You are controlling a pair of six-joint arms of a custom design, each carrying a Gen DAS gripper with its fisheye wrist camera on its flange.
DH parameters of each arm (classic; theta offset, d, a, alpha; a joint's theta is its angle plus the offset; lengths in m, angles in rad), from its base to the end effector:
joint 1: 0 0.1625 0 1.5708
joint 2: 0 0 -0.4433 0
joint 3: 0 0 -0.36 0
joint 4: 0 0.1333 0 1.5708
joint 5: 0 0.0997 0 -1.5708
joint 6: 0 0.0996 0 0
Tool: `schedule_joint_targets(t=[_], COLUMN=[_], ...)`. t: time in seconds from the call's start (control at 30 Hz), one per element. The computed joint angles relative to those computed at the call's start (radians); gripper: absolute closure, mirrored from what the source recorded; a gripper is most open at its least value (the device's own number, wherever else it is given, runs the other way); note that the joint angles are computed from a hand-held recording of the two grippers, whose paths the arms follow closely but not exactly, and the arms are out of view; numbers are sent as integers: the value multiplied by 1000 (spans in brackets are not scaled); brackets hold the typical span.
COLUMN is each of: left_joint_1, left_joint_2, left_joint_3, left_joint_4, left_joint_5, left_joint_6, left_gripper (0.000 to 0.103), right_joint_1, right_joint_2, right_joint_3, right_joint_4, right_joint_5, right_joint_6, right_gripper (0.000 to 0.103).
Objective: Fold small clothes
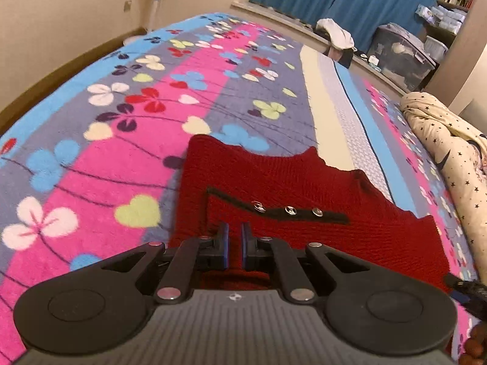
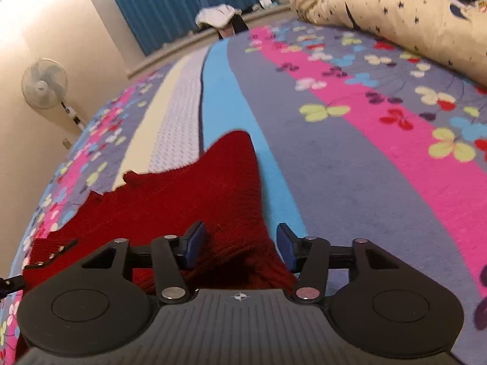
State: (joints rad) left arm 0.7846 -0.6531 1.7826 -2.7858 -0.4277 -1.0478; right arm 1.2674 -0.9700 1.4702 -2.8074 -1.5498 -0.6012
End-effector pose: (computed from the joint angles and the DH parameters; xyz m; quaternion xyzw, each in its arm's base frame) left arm -0.2725 -0.5885 0.0737 -0.1325 0.8301 -0.4509 0.3002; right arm -0.0821 -0.7154 0.3487 0.1421 -0.9220 0.3280 0.1485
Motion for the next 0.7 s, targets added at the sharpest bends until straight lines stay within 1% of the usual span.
schedule_joint_targets(t=[0.03, 0.07, 0.13, 0.17, 0.23, 0.27, 0.3, 0.33, 0.4, 0.43, 0.47, 0.5, 0.53, 0.57, 0.6, 0.63, 0.67, 0.7], left_joint_1=[-3, -2, 1, -3, -8, -8, -6, 2, 19, 16, 11, 5, -6, -12, -10, -1, 14, 17], left_joint_2=[1, 2, 2, 1, 2, 6, 8, 6, 3, 3, 0, 0, 4, 9, 13, 14, 16, 23], left_joint_3=[1, -1, -2, 0, 1, 2, -1, -9, -35, -36, -35, -31, -22, -19, -23, -32, -44, -48], left_joint_4=[4, 3, -2, -2, -15, -36, -33, 8, 146, 170, 175, 155, 92, 59, 68, 118, 176, 191], left_joint_5=[0, -3, -9, -9, -8, -10, -16, -35, -70, -61, -51, -40, -19, -4, -3, -16, -46, -52], left_joint_6=[0, 10, 18, 16, 33, 57, 65, 56, 8, -12, -18, -2, 44, 72, 79, 55, 29, 29], left_gripper=[96, 97, 97, 97, 97, 97, 97, 97, 94, 93, 94, 94, 94, 94, 94, 94, 93, 92], right_joint_1=[2, 5, 15, 22, 18, 17, 19, 21, 24, 28, 33, 37, 33, 27, 28, 30, 35, 33], right_joint_2=[7, 14, 23, 29, 27, 31, 38, 47, 54, 53, 47, 38, 25, 14, 11, 19, 39, 52], right_joint_3=[-3, -3, 13, 10, -22, -34, -41, -45, -57, -52, -37, -13, 12, 33, 42, 30, 10, 6], right_joint_4=[3, -2, -59, -79, -46, -61, -87, -112, -88, -96, -131, -186, -225, -249, -244, -200, -144, -130], right_joint_5=[-8, -13, -40, -67, -54, -58, -82, -107, -139, -147, -149, -133, -88, -30, -15, -41, -109, -150], right_joint_6=[-2, -16, -67, -83, -15, 6, 6, 3, -1, -14, -27, -36, -45, -66, -105, -146, -173, -202], right_gripper=[46, 44, 61, 71, 80, 91, 94, 95, 94, 93, 93, 89, 89, 89, 89, 89, 88, 89])
